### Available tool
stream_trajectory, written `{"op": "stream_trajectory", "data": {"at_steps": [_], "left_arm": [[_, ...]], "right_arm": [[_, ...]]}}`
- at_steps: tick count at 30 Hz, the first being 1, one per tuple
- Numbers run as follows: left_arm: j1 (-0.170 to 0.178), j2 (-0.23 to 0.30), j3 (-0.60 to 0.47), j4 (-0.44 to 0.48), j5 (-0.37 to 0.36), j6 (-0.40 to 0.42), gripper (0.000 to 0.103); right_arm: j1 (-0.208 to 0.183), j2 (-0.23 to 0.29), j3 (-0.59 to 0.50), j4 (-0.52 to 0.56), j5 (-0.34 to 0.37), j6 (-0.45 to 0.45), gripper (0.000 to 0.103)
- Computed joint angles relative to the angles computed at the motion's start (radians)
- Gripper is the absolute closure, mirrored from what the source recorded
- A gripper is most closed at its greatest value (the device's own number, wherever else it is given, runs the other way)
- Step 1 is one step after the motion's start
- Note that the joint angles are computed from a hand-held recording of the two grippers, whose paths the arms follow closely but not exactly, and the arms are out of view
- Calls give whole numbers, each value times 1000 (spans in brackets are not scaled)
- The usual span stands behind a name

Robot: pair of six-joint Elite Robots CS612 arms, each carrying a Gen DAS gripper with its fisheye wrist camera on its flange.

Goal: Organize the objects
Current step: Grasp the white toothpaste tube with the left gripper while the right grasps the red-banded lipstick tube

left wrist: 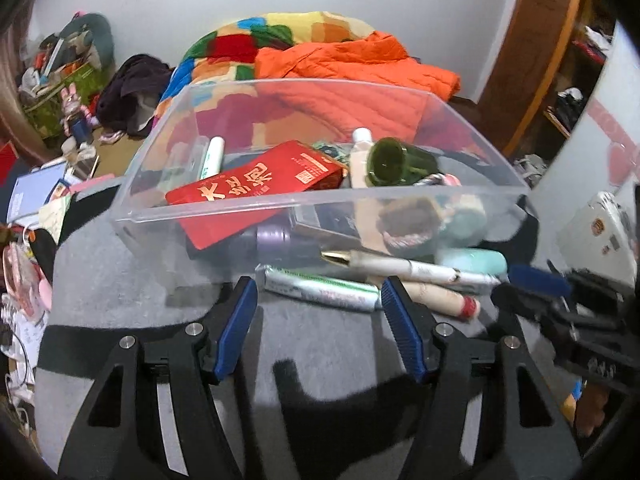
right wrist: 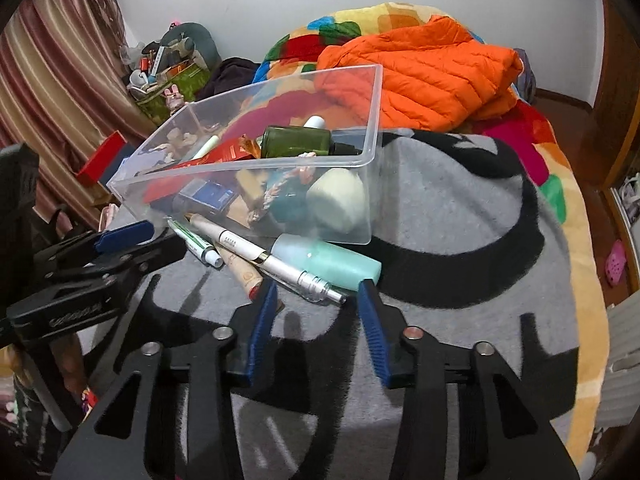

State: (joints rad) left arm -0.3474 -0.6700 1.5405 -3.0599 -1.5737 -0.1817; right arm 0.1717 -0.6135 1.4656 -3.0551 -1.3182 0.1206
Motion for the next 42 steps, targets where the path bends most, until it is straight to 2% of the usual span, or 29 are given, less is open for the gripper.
{"op": "stream_trajectory", "data": {"at_steps": [5,11,14,16,19,22,24,27,32,36,39,42], "left_arm": [[7,20,-29,39,-18,-51,38],[19,10,-5,40,-21,-42,38],[22,-6,26,37,19,-18,38],[26,-17,44,36,25,-8,38],[36,-32,64,16,-4,-4,38],[35,-37,60,5,-18,40,38],[32,-32,39,24,-38,82,38],[21,-19,7,56,-26,161,37],[24,6,-53,152,-103,246,37],[19,9,-50,140,-99,283,36],[15,3,-28,98,-105,318,43],[9,-8,-9,87,-99,353,55]], "right_arm": [[16,5,-5,11,6,-55,73],[30,15,-23,41,75,-126,75],[31,11,-16,45,95,-155,75],[27,6,-10,54,106,-160,75],[25,4,-9,45,84,-134,75],[24,10,-29,62,69,-121,75],[27,16,-49,82,61,-143,75],[36,25,-73,106,35,-184,75],[42,40,-100,136,31,-218,75],[42,36,-81,103,20,-223,83],[38,26,-58,88,25,-216,86],[32,13,-33,84,33,-208,89]]}}
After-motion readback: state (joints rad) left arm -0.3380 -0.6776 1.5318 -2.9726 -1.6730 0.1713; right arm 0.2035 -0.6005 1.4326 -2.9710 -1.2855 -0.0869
